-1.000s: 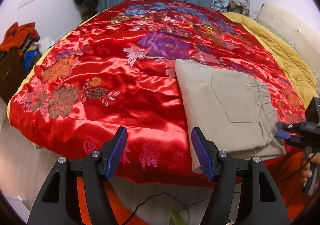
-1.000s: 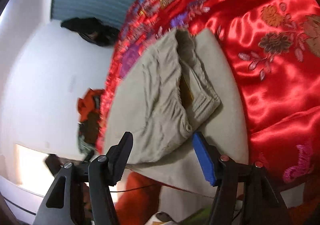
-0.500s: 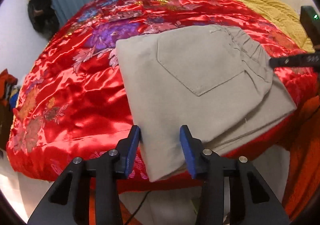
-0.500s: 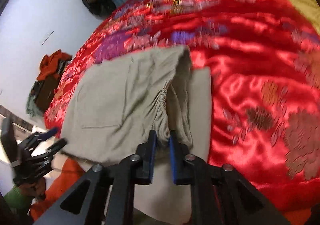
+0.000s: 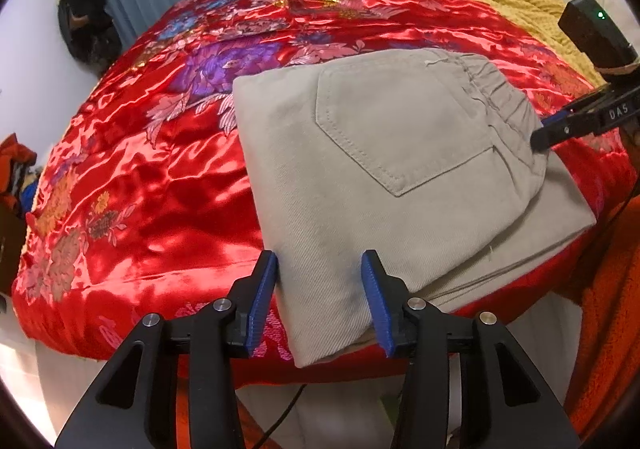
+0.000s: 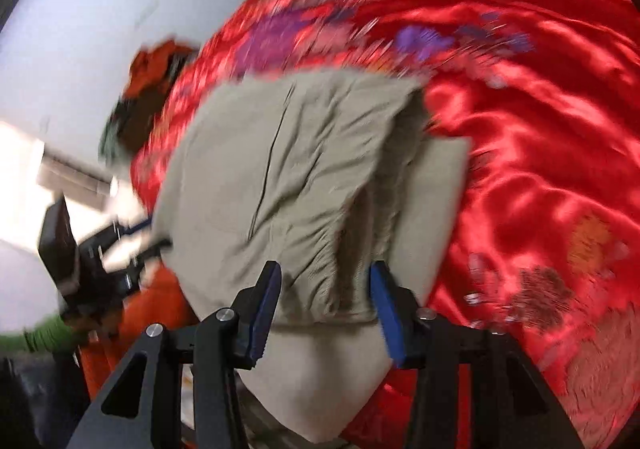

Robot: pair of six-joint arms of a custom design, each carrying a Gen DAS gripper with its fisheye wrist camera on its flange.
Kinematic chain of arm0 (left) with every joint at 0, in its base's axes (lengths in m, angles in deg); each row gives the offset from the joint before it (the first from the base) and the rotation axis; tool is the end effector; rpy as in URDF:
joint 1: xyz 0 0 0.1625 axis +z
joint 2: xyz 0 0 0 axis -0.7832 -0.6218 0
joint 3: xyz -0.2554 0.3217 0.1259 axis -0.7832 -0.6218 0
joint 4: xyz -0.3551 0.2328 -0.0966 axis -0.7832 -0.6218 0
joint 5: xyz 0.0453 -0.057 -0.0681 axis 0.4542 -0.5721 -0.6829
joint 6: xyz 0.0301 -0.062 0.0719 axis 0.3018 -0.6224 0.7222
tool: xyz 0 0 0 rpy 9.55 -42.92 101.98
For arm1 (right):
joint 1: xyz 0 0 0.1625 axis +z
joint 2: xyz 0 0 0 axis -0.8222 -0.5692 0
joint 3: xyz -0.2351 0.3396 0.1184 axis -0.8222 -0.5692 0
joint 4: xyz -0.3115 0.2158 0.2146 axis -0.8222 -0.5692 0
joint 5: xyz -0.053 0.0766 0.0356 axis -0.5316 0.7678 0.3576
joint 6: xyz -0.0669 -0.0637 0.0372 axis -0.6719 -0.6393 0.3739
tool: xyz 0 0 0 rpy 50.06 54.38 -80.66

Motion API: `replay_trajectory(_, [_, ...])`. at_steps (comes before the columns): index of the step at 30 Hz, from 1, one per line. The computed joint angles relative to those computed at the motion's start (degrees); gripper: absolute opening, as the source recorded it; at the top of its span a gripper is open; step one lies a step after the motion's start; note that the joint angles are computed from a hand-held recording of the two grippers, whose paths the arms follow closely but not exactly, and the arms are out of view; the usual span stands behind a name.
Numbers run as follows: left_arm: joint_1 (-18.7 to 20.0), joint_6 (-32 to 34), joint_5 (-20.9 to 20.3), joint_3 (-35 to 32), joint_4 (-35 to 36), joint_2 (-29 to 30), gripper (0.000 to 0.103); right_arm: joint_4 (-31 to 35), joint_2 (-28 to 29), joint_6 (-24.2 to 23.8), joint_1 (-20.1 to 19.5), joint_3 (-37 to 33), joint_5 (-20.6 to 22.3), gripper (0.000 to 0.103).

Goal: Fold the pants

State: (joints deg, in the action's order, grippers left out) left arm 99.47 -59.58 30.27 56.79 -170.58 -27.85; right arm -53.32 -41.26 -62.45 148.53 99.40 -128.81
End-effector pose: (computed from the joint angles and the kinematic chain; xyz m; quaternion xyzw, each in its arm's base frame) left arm -0.3346 -0.6628 0.1171 0.4097 0.8484 -0.1261 0.3106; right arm 0.1477 -0.7172 0.2712 0.1030 -0.9762 0.1299 0.1402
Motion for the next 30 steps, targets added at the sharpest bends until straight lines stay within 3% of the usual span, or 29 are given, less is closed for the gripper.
replay_trajectory(3, [0.26,-0.58,-0.58,-0.21,0.08,-0.01,0.047,2.07,0.25,0.16,0.99,-1.46,-1.8,0.019])
replay_trajectory(9, [0.2,-1.51,-4.44,0.02,0.1,-2.48,0.047,-1.26,-4.99,-1.43,5.36,3.44,-2.42,0.013])
replay_trajectory(12, [-0.07,0.74,-4.98,1.65,-1.56,-3.08,0.047,-6.25,-10.04,1.2,4.64,11.44,-1.68,0.012])
replay_trajectory(16, [-0.3,2.65,-1.97,1.96,-0.12,-1.15,0.048,-12.55,-10.24,7.99,1.73,17.79,-4.08,0.013])
replay_trajectory(18, [-0.64,3.25,-1.3,2.24,-0.71,-1.24,0.048,-16.14,-9.87,8.94,1.3,19.28,-4.29,0.019])
replay_trajectory(20, [-0.75,2.6,-2.0,1.89,-0.35,-1.84,0.048,-15.47,-10.52,10.53,1.65,19.0,-4.48,0.028])
replay_trajectory(24, [-0.94,2.08,-3.23,1.39,-0.69,-2.31,0.048,-17.83,-11.24,7.08,5.54,16.58,-11.19,0.029])
replay_trajectory(28, [-1.02,-0.39,-1.14,-0.16,2.9,-0.84,0.048,-21.54,-9.57,5.16,5.77,13.83,-5.01,0.029])
replay_trajectory(30, [-1.33,-1.13,0.28,-0.2,3.95,-0.75,0.048,-22.25,-7.15,6.15,4.47,12.96,-5.19,0.029])
